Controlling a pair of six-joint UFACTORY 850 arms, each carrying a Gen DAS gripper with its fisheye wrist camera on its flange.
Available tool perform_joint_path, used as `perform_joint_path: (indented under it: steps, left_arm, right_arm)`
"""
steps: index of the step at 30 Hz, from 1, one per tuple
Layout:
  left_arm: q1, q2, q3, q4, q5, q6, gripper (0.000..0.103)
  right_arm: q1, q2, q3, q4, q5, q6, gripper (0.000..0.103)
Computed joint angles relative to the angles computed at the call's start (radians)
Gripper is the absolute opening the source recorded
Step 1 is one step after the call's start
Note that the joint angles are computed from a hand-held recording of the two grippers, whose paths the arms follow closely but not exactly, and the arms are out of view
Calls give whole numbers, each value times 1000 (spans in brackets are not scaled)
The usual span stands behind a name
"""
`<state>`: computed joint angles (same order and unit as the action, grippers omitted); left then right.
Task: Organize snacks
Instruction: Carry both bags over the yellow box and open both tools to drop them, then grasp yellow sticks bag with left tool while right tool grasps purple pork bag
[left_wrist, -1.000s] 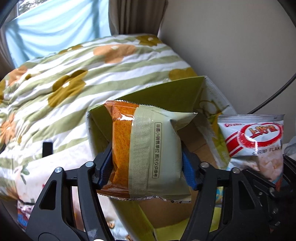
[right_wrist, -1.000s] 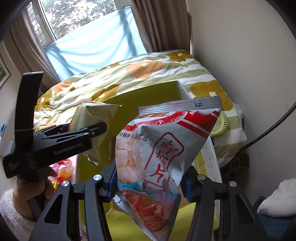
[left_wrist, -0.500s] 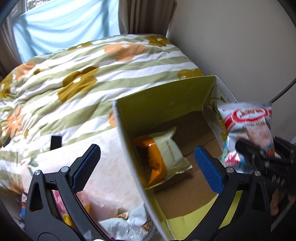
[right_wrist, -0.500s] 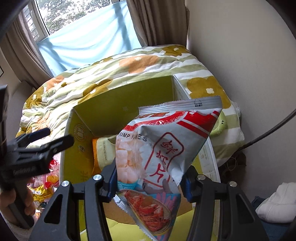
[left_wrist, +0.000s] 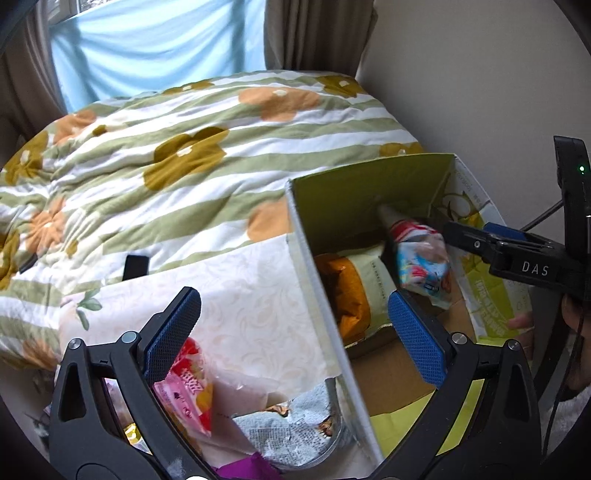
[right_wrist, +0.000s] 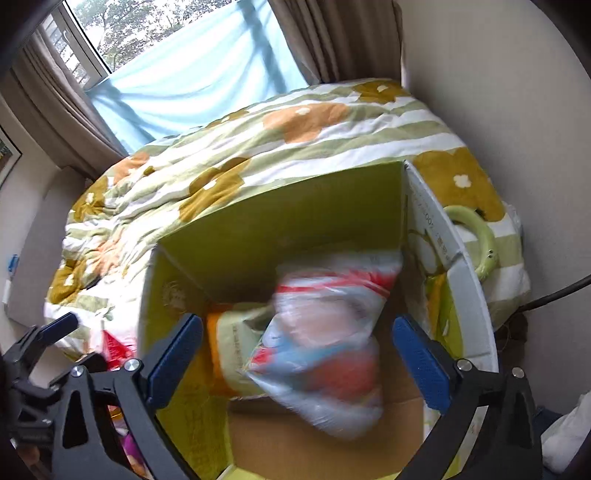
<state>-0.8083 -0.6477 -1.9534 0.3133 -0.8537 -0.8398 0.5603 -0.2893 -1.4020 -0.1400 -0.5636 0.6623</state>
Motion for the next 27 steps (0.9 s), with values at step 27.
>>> perform_joint_path:
  steps: [27]
  left_arm:
    - [-189, 356, 309, 318, -109, -451, 101]
  right_arm:
    - [208, 323, 167, -217, 15, 174, 103]
